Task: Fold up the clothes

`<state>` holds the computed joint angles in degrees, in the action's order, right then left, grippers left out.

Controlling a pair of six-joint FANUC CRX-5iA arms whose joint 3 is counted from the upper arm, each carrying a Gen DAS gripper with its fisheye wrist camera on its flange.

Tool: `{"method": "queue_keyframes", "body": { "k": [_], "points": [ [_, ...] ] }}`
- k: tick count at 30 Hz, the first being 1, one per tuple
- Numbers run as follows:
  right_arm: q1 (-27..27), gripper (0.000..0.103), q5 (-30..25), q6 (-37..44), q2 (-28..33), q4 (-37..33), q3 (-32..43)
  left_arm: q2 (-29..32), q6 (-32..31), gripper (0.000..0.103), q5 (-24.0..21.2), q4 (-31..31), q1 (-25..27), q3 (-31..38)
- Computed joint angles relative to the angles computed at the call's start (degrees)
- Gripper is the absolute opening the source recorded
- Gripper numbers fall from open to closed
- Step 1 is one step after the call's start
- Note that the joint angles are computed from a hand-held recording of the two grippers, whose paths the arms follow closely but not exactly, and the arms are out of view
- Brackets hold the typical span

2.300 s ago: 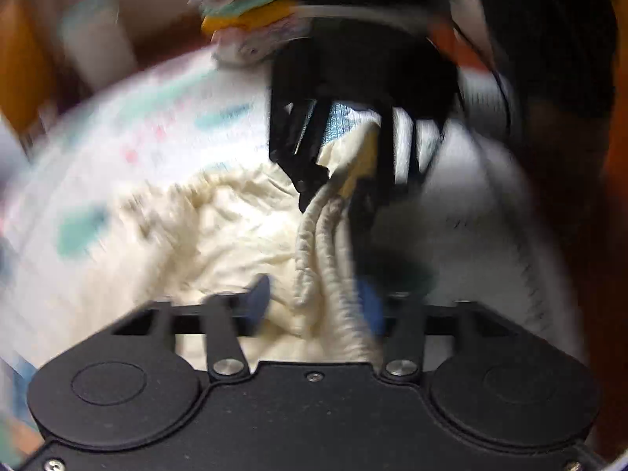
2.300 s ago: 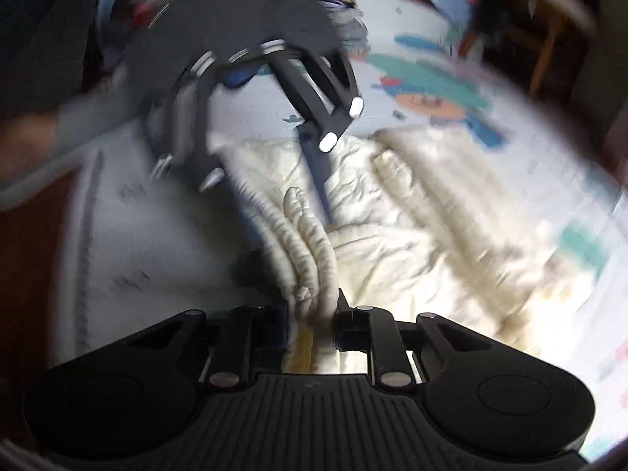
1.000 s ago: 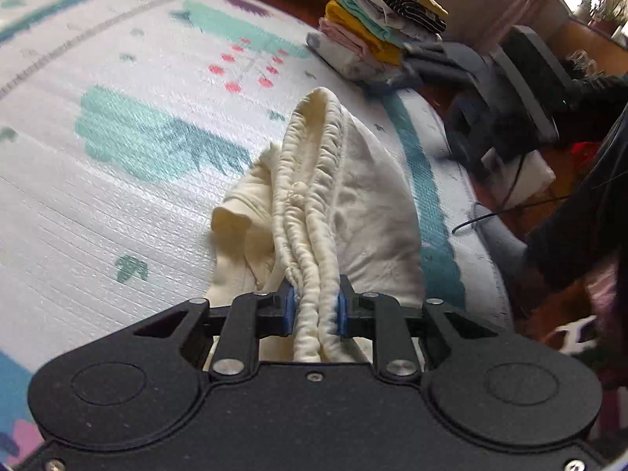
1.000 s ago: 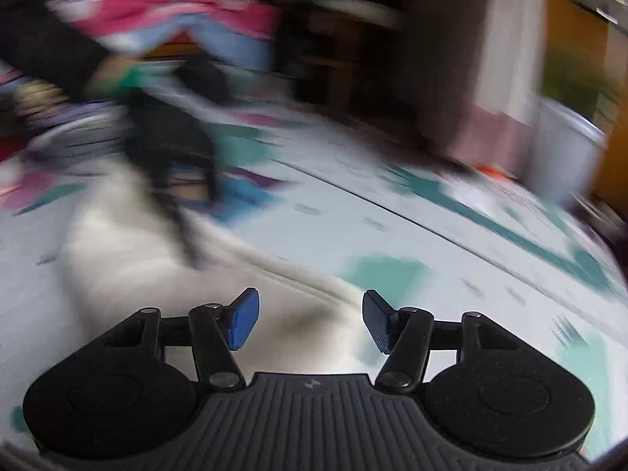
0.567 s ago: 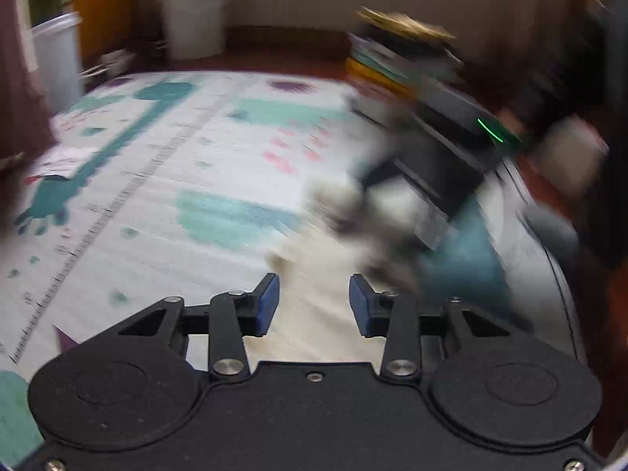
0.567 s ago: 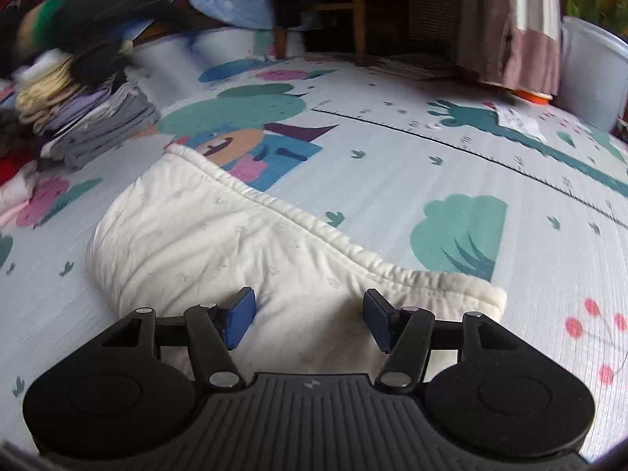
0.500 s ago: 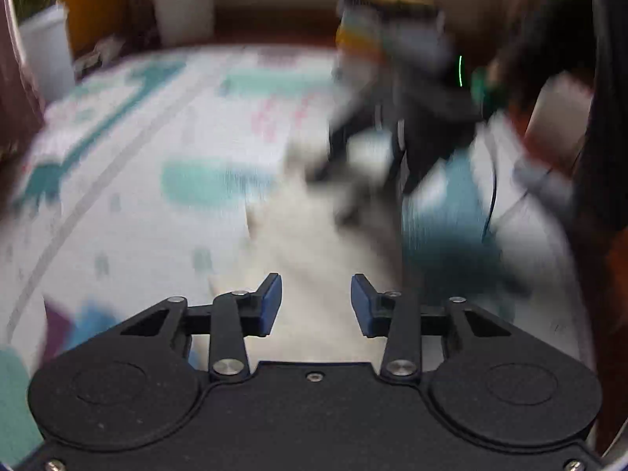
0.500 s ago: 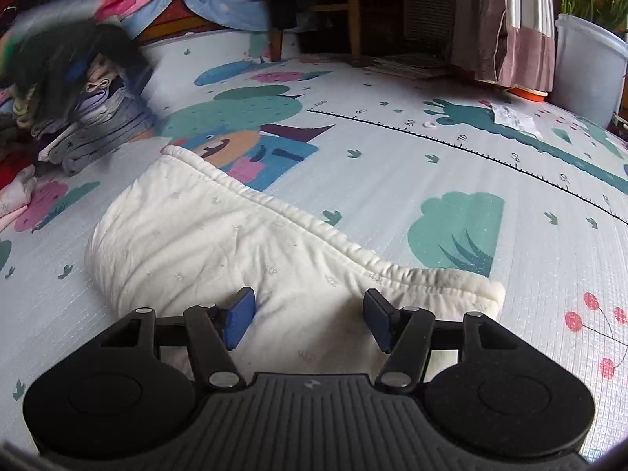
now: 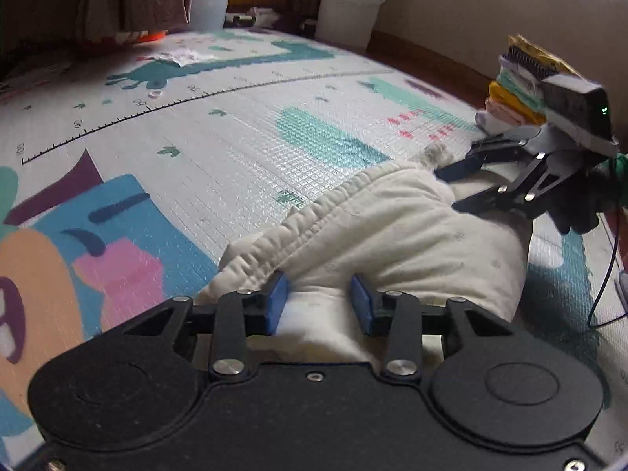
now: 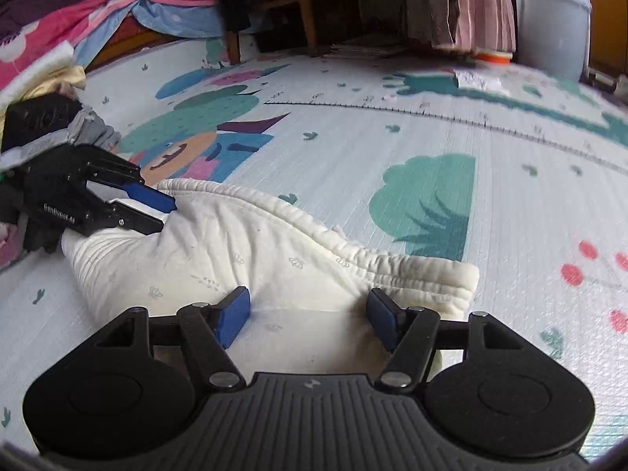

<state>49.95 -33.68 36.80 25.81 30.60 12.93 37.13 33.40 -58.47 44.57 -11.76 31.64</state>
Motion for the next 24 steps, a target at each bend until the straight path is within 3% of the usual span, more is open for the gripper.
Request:
{"method": "queue_keyframes", "body": {
  "k": [2,5,7,9,12,16,19,20,21,24],
  "points": [
    [0.12,0.065,5.01,-12.02,-3.14,12.15,-7.05,-3.59,-2.51,0.035,4.29,0.57,-0.55,-4.52],
    [-0.25,0.068,8.07,-22.46,-6.57,25.92,-13.84,-10.07,-8.27,0.045,10.92,6.23,-1.35,-14.91],
    [-0.82,0.071,8.52,-27.75,-8.01,32.92,-16.64,-13.61,-7.18,0.051,15.17,7.71,-2.05,-20.47],
    [-1.27,0.076,8.2,-29.77,-8.2,34.87,-17.19,-16.44,-3.2,0.054,19.91,7.5,-2.89,-25.0],
    [-0.94,0.08,7.52,-23.72,-6.62,26.95,-14.32,-17.65,2.85,0.056,23.84,6.22,-4.25,-27.97],
    [-1.46,0.079,6.28,-19.31,-4.29,14.14,-10.15,-14.52,1.4,0.059,26.15,6.94,-5.84,-25.15],
    [-1.6,0.081,5.21,-13.05,-2.8,7.49,-7.0,-7.75,10.4,0.06,18.48,-0.84,-4.76,-13.66],
    [-1.66,0.081,4.54,-10.98,-2.31,4.93,-5.85,-5.59,10.84,0.06,15.64,-2.8,-4.52,-10.28],
    [-1.8,0.081,4.03,-9.44,-1.91,2.57,-4.92,-4.13,8.95,0.061,13.89,-3.82,-4.47,-8.25],
    [-1.8,0.081,4.31,-9.61,-1.52,2.31,-5.35,-2.18,0.65,0.062,12.25,2.57,-3.6,-8.76]
  ]
}}
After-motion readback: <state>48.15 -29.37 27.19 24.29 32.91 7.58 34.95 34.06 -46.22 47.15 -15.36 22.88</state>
